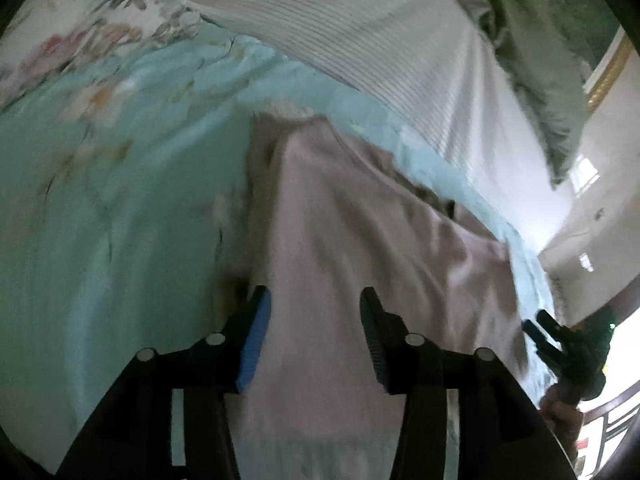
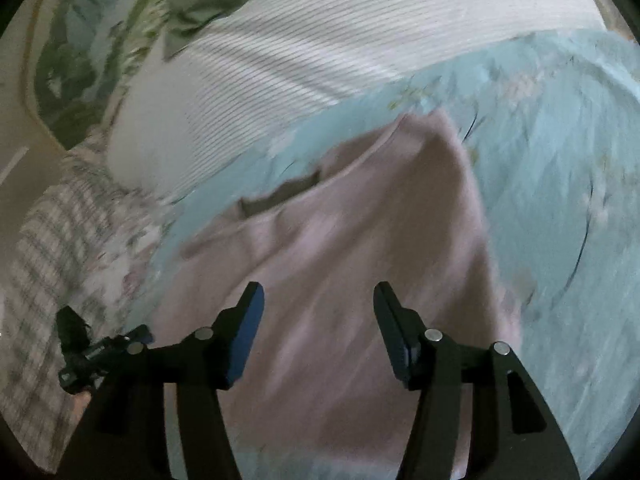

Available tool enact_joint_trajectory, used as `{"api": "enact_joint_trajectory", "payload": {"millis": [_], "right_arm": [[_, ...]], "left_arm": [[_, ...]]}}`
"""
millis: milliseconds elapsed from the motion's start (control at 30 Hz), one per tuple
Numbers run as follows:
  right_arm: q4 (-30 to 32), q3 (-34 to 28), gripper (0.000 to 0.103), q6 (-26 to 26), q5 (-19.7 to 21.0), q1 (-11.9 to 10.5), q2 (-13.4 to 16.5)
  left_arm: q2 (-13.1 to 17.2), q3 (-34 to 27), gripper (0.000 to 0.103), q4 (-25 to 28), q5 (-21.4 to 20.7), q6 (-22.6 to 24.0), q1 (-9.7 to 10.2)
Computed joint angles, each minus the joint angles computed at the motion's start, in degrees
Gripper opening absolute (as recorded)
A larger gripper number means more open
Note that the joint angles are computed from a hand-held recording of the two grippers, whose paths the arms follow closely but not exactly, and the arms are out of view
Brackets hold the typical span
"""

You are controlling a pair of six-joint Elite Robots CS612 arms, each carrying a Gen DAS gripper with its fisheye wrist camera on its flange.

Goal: Fold small clothes

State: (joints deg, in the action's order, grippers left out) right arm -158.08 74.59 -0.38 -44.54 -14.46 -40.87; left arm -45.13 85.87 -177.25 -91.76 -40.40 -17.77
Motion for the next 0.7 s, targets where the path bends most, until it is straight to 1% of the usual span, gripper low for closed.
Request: {"api": "enact_joint_trajectory", "payload": {"millis": [33,67,100,167,233,300,333,400,500,567,700], "right_arm": [[-0.4,1.1,0.059,-0.1,0.3,0.0,-0.5],[-0.9,2.4,0.060,-0.1,0.8,-0.1,-1.1],[-1.4,4.0,0.061,0.0,1.5,-0.2,-1.7],[-2.2,6.1,0.062,0.6,2.3,-0.5,-2.5],[-2.1,7.5,0.063,0.4,2.7,-0.4,-3.1],[-1.4,9.1,0.063,-1.0,2.5,-0.4,-4.0],[-1.0,9.3,0.063,-1.3,2.5,-0.4,-4.1],[-0.3,10.0,0.064,-1.9,2.8,-0.5,-4.5],[-0.5,10.6,0.064,-1.8,2.7,-0.6,-4.9],[-0.4,10.5,0.064,-1.6,2.6,-0.7,-4.9],[-1.1,10.3,0.065,-1.1,2.6,-0.6,-4.9]], "left_arm": [[-0.8,1.8,0.060,-1.7,0.1,-1.2,-0.43],[-1.4,3.6,0.066,-3.7,0.2,-2.8,-0.95],[-1.9,5.2,0.067,-4.9,-0.2,-4.1,-1.42],[-2.5,6.8,0.067,-5.4,-1.7,-4.8,-1.86],[-2.8,8.4,0.067,-6.3,-1.8,-6.1,-2.40],[-2.9,9.5,0.067,-7.8,-1.8,-8.9,-2.54],[-2.7,9.9,0.069,-8.9,-2.4,-11.0,-2.44],[-2.0,9.7,0.070,-9.6,-3.8,-13.2,-2.16],[-1.4,9.2,0.070,-10.0,-3.9,-14.3,-1.97],[-0.9,8.5,0.073,-9.9,-3.1,-14.2,-2.14],[1.1,5.5,0.074,-9.3,-0.1,-14.2,-2.06]]}}
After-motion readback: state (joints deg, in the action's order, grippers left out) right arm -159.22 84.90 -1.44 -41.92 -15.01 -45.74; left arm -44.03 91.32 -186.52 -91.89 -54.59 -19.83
